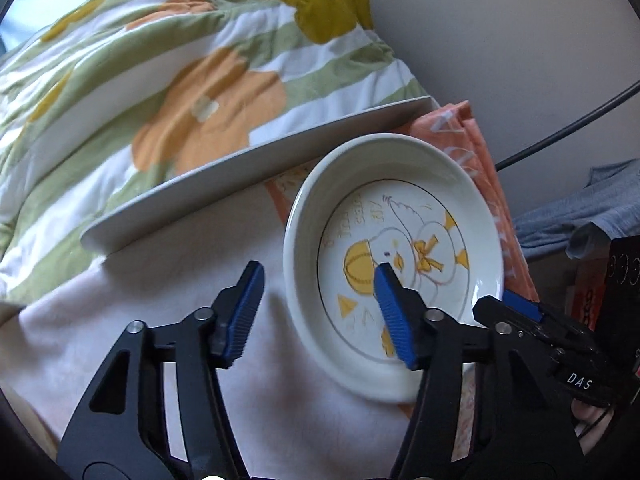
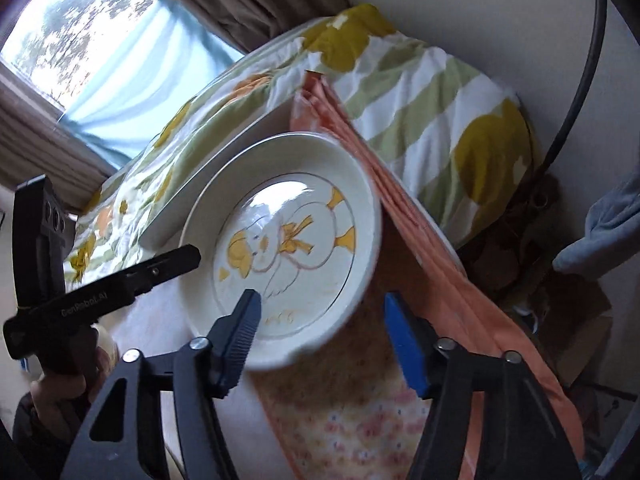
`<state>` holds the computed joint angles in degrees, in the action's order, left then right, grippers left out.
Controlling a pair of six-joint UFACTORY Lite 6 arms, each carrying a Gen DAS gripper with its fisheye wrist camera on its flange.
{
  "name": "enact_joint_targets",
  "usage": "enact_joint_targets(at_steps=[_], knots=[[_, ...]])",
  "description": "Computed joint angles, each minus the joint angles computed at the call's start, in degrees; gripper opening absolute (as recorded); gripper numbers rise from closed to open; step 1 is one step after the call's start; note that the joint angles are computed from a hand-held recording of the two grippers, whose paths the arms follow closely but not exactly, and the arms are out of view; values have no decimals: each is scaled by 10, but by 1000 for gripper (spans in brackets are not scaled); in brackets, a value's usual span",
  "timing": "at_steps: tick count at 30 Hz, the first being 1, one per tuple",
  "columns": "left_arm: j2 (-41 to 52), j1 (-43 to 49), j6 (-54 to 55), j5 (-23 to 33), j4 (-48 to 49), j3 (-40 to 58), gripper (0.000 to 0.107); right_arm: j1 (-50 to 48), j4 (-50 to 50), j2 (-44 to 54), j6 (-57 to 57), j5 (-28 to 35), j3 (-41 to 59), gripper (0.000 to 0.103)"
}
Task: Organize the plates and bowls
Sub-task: 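Reach both grippers to the small duck-print plate and grip its rim, then carry the duck-print plate with both grippers and lower it onto the plate stack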
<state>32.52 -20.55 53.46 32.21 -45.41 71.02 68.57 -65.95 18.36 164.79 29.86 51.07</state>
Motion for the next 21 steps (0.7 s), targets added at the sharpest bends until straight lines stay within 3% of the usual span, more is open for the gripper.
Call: enact_joint_targets(at_steps=[5, 7, 10, 12, 21], knots=[[43, -22, -43, -5, 45, 62, 43, -36, -21, -2, -5, -36, -14, 35], [51, -27, -60, -5, 65, 72, 31, -44, -19, -1, -13, -42, -14, 31], [55, -33, -77, -20, 100, 75, 22, -53, 11, 5, -53, -43, -11, 24], [58, -32, -70, -22, 99, 77, 22, -60, 21, 5, -67, -45, -15, 16], [26, -40, -84, -52, 111, 42, 22, -62, 39, -3, -120, -36, -15, 15]])
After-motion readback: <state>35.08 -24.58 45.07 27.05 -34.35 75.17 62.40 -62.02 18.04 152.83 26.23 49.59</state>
